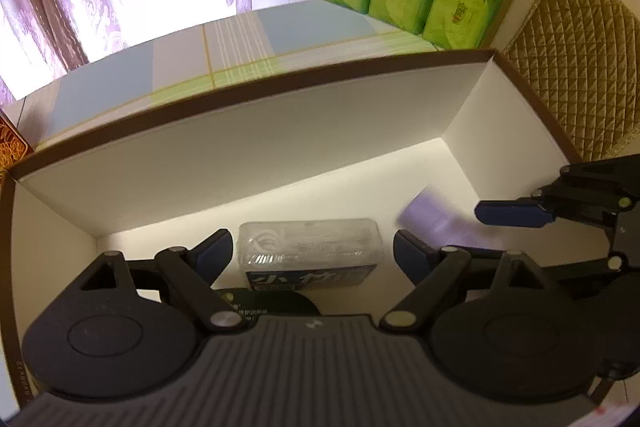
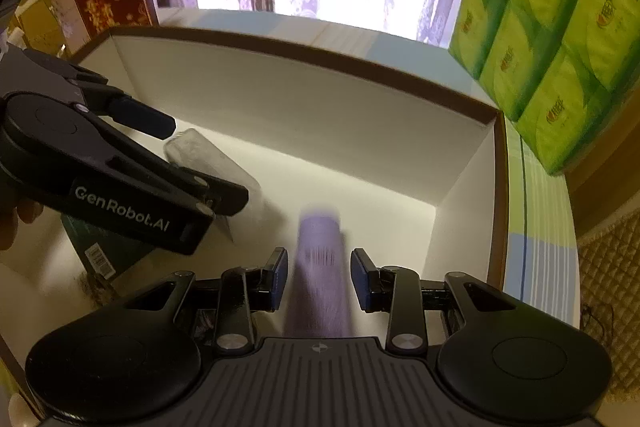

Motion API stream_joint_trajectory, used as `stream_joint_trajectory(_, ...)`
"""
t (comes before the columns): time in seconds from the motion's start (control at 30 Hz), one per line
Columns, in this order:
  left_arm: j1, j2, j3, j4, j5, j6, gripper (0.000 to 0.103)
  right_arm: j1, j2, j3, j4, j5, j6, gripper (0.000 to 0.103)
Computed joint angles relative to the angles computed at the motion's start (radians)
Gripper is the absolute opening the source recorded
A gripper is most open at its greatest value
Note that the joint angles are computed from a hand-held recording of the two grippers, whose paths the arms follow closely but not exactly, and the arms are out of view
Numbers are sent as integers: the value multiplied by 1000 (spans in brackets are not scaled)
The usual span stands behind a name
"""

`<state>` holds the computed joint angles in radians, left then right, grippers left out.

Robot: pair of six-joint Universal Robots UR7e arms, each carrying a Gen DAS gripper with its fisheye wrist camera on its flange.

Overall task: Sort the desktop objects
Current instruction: 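Open both tools to drop the tube and floss box into the box, then move both tools back toward the remaining items beside the box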

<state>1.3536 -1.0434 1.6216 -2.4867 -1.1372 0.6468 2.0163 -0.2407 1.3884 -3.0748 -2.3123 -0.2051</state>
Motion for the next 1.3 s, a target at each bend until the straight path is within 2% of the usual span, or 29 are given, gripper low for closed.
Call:
stream_joint_trajectory(0.13,-8,-16,14,-19,2,9,90,7,7,-4,-22,-11,-23,33)
stream_joint_trajectory(0.27,-8,-40,21,-11,-10,-1,90,10,-11,36,-51,28,-38,58)
stream_joint_trajectory(0.47,-9,-89,60,-27,-5,7,92,32,-20,78,-118,31,-43,77)
stream_joint_trajectory(0.63,-16,-167,114,-64,-16,33,92,58,-57,156,-225,51,-26,77)
stream_joint_trajectory(0.87,-5,-336,196,-72,-66,18,92,100,-121,303,-394,83,71,77)
stream_joint_trajectory(0.97,6,-421,242,-79,-65,13,92,126,-141,361,-439,92,112,77)
stream_joint_trajectory(1.13,40,-553,311,-94,-40,5,92,166,-159,451,-449,122,192,77)
stream_joint_trajectory(1.3,104,-636,356,-69,-12,-8,92,179,-142,502,-370,185,315,72)
